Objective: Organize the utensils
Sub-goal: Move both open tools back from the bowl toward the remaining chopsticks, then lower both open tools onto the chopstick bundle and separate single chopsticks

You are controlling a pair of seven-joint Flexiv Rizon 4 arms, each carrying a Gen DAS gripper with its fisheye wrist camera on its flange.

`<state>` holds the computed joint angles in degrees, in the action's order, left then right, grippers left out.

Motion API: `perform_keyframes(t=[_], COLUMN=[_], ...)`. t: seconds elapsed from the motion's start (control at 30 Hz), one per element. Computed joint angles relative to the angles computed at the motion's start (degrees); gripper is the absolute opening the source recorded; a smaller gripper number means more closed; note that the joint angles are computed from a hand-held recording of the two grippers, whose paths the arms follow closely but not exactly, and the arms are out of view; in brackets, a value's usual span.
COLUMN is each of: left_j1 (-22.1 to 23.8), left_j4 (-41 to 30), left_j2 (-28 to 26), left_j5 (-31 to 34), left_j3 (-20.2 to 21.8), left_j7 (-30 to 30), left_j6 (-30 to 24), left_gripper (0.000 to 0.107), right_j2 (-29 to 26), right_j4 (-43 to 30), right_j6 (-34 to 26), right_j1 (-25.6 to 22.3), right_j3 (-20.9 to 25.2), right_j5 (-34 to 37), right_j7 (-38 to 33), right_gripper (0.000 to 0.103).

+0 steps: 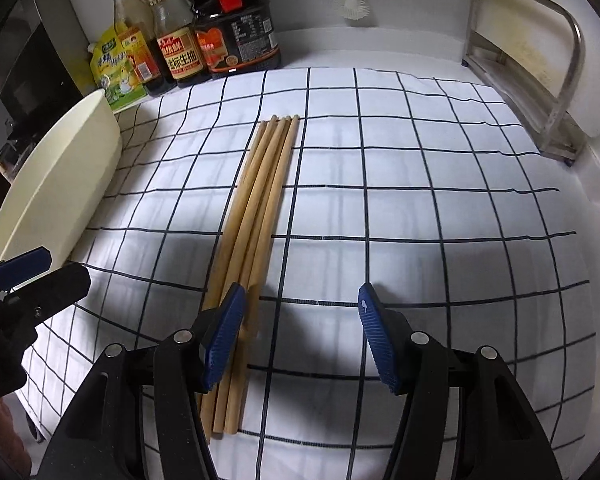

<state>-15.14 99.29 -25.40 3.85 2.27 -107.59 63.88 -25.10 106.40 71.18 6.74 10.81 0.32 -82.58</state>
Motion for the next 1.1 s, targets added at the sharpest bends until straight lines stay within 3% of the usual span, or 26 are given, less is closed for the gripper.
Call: perform_keyframes(t=[0.33, 0.83, 1.1], left_j1=[-0.12, -2.01, -4.01], left_j4=[0.48, -2.56, -6.29], left_j2=[-0.49, -3.9, -6.68], left_j5=[-0.18, -1.15, 0.28], left_j3=[-0.35, -1.05, 0.29], left_j7=[0.09, 0.46, -0.38], left_j6=[1.49, 1.02, -1.13], left_gripper=[0.076, 0.076, 0.076], right_j2=[0.25, -0.18, -0.2], right_j4=[2.22, 2.16, 1.86], right_j6=[2.48, 3.35, 4.35], right_j1=[2.36, -1.27, -3.56], right_j3=[-3.73, -3.42, -0.99], right_j5=[-6.09, -5.61, -2.6], right_j7=[2.93, 2.75, -1.59], right_gripper=[0.057, 0.057, 0.057])
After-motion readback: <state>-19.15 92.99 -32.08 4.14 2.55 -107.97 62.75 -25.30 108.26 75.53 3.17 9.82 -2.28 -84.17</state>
